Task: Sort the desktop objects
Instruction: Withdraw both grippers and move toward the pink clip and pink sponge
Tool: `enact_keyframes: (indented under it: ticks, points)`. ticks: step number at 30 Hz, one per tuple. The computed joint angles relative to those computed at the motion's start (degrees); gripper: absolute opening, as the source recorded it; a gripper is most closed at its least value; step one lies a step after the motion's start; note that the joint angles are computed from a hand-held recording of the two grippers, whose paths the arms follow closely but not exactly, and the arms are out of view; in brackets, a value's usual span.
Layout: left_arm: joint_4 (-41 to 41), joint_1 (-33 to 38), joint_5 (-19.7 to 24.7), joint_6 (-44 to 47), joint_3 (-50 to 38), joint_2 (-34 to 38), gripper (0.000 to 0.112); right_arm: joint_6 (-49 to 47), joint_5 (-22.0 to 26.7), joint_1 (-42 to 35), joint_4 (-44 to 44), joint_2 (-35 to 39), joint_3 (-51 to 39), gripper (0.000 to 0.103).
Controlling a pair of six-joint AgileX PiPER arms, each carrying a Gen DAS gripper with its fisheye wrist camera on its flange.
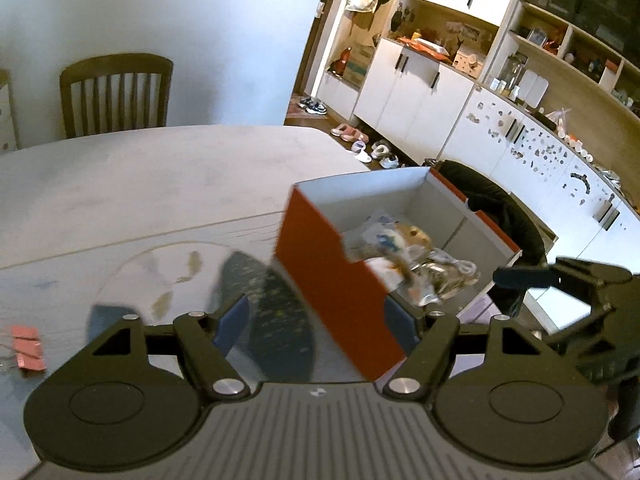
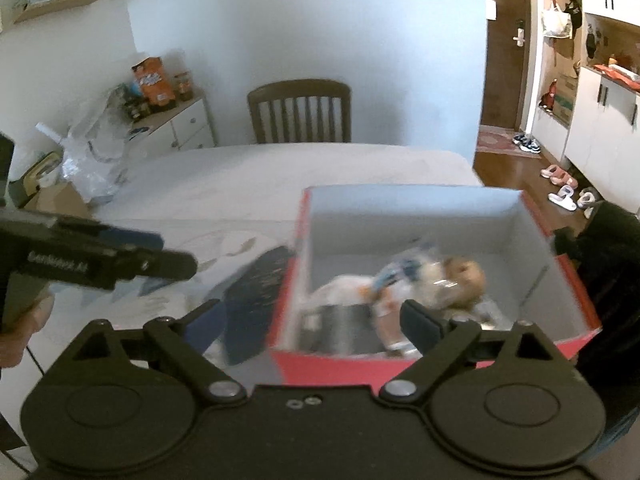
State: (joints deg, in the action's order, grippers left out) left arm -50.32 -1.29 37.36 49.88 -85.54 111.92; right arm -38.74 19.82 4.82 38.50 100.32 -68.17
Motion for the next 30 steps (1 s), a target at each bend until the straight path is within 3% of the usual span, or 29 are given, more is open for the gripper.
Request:
enact_keyframes:
  ticks: [9, 16, 21, 30]
  points:
    - [-4.25, 11.87, 7.88, 11.87, 0.99, 1.12, 0.074, 33.87, -4.89, 15.42, -26.05, 1.87, 0.21, 0.095]
    - [-4.68, 19.2, 11.83, 17.91, -0.95, 4.23, 0.081, 54.55, -4.37, 23.22, -43.06, 6.36, -3.74, 0.095]
    - [-3.62, 22.62, 12.4, 19.35, -5.22, 8.1, 0.083, 59.8, -2.13, 27.11, -48.7, 10.3, -8.35, 0.095]
    - [-3.66, 24.67, 8.72, 22.71, -8.21, 13.11, 0.087, 59.62, 2.05, 31.09, -49.2, 17.94, -16.48, 0.095]
